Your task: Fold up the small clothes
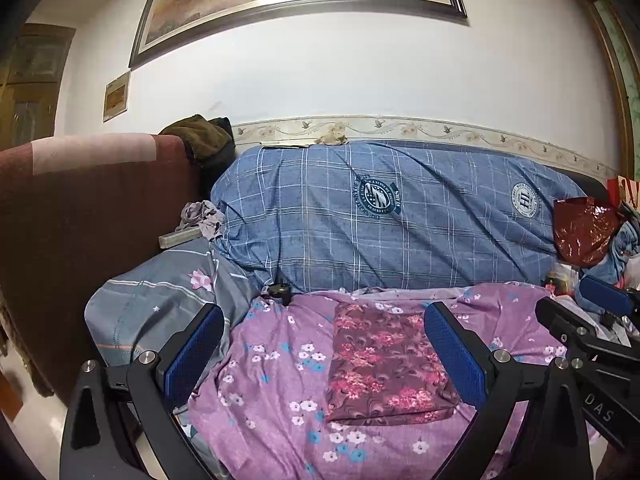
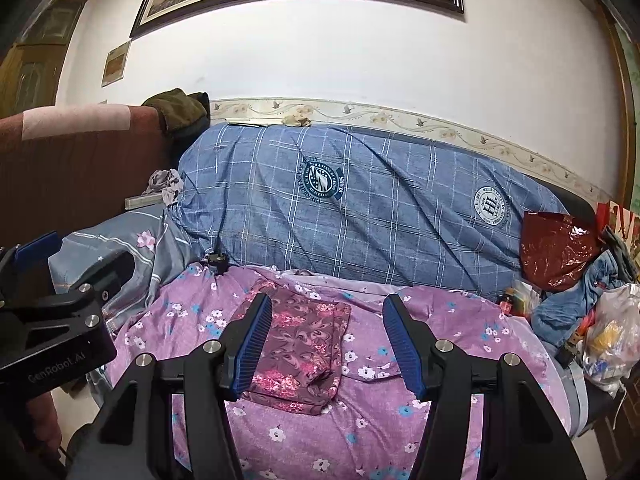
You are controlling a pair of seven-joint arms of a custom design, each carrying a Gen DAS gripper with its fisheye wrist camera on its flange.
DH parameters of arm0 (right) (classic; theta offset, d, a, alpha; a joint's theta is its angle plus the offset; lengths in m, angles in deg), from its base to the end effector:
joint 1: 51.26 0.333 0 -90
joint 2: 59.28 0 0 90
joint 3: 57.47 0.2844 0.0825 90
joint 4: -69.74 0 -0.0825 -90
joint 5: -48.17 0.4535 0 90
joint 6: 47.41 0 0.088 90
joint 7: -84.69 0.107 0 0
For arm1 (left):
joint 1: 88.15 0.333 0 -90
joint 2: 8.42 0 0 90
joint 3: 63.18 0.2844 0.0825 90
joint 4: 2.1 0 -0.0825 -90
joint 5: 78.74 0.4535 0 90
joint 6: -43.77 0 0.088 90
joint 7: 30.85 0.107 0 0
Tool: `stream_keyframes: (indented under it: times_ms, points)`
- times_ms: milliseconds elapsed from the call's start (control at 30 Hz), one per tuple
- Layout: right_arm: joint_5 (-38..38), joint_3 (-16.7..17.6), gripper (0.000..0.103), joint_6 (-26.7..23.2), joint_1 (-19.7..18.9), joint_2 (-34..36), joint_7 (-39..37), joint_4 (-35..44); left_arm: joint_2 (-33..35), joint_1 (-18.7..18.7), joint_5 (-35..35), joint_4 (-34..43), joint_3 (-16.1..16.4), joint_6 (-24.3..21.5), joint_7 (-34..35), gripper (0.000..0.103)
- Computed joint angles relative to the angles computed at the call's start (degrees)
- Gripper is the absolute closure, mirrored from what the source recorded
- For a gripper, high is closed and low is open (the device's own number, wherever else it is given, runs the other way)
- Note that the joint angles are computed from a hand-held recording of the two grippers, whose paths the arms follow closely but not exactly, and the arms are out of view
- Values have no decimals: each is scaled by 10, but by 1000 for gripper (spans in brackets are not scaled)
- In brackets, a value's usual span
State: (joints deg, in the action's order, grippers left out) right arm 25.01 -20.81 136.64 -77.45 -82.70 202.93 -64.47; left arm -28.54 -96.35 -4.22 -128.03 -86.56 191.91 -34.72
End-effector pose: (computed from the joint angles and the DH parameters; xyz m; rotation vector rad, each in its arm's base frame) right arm 0.5405 0.1657 0.5333 -1.6499 1.3013 -1.0587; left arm 0.4759 -0.3303 0.5318 -1.5055 1.3490 -0.9864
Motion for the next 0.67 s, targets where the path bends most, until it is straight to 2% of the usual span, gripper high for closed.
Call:
stream_keyframes:
  times_ms: [433,600,667]
  points:
    - [-49,31,43,-14,-30,37,30,36,22,2,10,14,8,6,-9,2]
    - [-95,58,43,-20,-61,61,69,58,33,5,52,20,13,25,-56,2]
    - [-117,70,43,-28,-77,78,85,72,50,3,45,30,20,29,-51,2]
